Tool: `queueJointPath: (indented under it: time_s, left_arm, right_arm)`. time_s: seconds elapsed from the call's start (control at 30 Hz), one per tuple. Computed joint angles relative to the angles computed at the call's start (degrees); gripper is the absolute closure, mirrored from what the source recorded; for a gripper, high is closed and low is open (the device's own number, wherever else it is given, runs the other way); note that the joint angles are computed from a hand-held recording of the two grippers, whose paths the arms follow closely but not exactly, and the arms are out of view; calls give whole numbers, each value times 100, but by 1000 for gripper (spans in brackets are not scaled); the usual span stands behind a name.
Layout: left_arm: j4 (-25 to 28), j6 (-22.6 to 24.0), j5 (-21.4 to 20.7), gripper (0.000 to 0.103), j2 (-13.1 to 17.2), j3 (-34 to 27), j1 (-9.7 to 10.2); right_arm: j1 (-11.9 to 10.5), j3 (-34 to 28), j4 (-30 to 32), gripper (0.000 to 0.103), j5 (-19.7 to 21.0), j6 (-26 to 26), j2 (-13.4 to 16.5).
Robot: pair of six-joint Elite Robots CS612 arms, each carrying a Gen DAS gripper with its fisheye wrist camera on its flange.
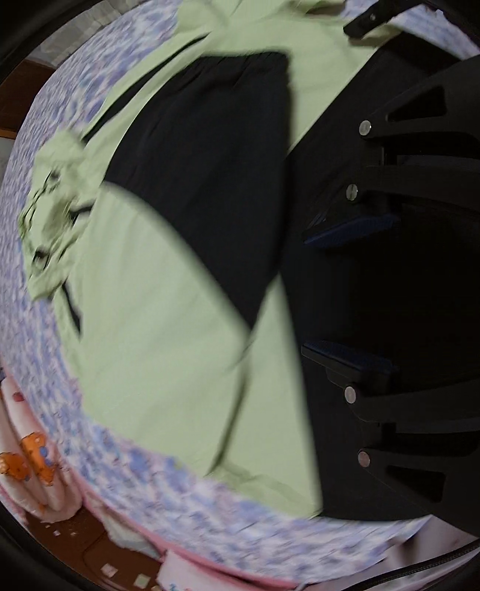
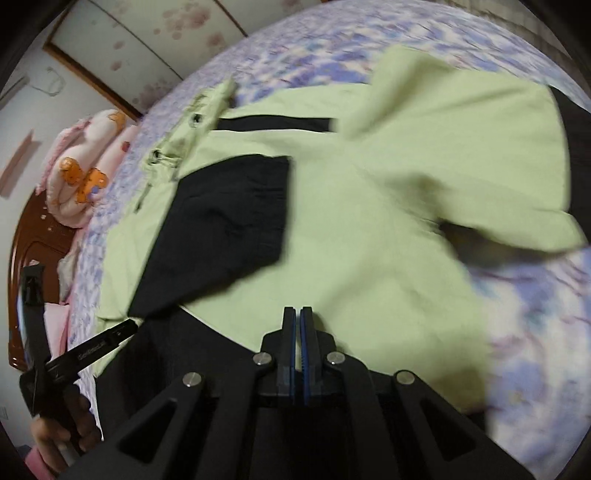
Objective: Fold large clothes
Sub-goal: 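Grasp the other black sleeve cuff with the right tool and lift it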
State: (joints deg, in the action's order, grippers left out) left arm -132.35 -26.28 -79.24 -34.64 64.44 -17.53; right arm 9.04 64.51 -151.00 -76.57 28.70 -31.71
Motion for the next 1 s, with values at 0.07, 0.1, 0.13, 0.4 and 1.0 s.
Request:
queueJointPath:
  time_s: [0.07,0.1,0.13,0.4,1.0]
  left_arm:
    - [154,-28,-96,52,-73,85,-113]
    - [286,-42,-77,52,-121,136,-212]
    - [345,-27,-79,51,-157,176,-282]
    - [849,492,-526,43,-297,224,-783]
    - [2138,1534,80,32,29,-683,-1637]
  right_arm:
    - [-120,235,125,101,186,-12,-153]
    - [-174,321,160,101,288,45,-201]
    - [-244,438,179,101,432,143,-261]
    - [-699,1378,-21,88,767,671,-741]
    - [-1592,2642,-2294,69,58,1979,-1054]
